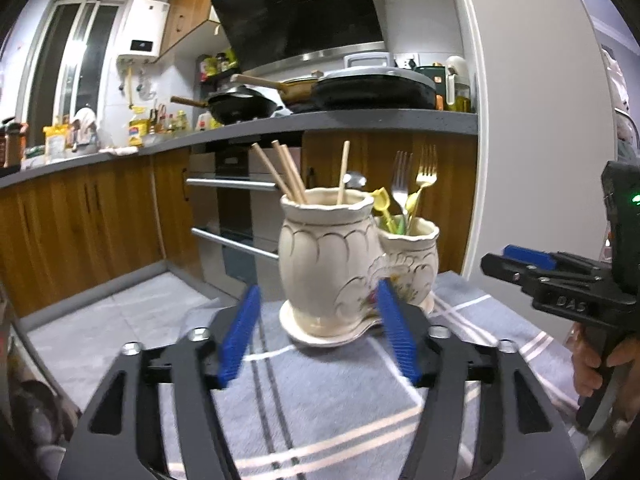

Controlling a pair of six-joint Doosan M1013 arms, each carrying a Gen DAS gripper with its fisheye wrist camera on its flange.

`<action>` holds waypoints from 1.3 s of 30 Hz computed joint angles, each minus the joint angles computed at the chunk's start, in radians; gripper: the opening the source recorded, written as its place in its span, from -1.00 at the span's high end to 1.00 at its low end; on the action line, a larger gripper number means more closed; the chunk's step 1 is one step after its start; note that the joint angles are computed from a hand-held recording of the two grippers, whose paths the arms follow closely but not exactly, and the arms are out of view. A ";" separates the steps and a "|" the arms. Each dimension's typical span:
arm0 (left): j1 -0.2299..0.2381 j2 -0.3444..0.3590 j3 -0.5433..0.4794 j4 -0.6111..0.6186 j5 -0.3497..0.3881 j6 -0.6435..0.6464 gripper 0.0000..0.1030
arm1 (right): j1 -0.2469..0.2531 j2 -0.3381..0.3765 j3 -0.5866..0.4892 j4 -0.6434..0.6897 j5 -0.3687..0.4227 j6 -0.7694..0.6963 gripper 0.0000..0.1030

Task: Organize utensils

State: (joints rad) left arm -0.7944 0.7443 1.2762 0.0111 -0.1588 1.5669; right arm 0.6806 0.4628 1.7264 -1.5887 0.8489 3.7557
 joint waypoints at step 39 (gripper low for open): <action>-0.004 0.005 0.003 -0.316 -0.029 0.301 -0.86 | 0.023 0.033 -0.013 -0.084 0.088 -0.013 -0.89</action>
State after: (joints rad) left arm -0.7983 0.7490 1.2793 -0.3046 -0.1878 1.8679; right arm 0.7037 0.4961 1.7136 -1.6729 0.9367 3.7426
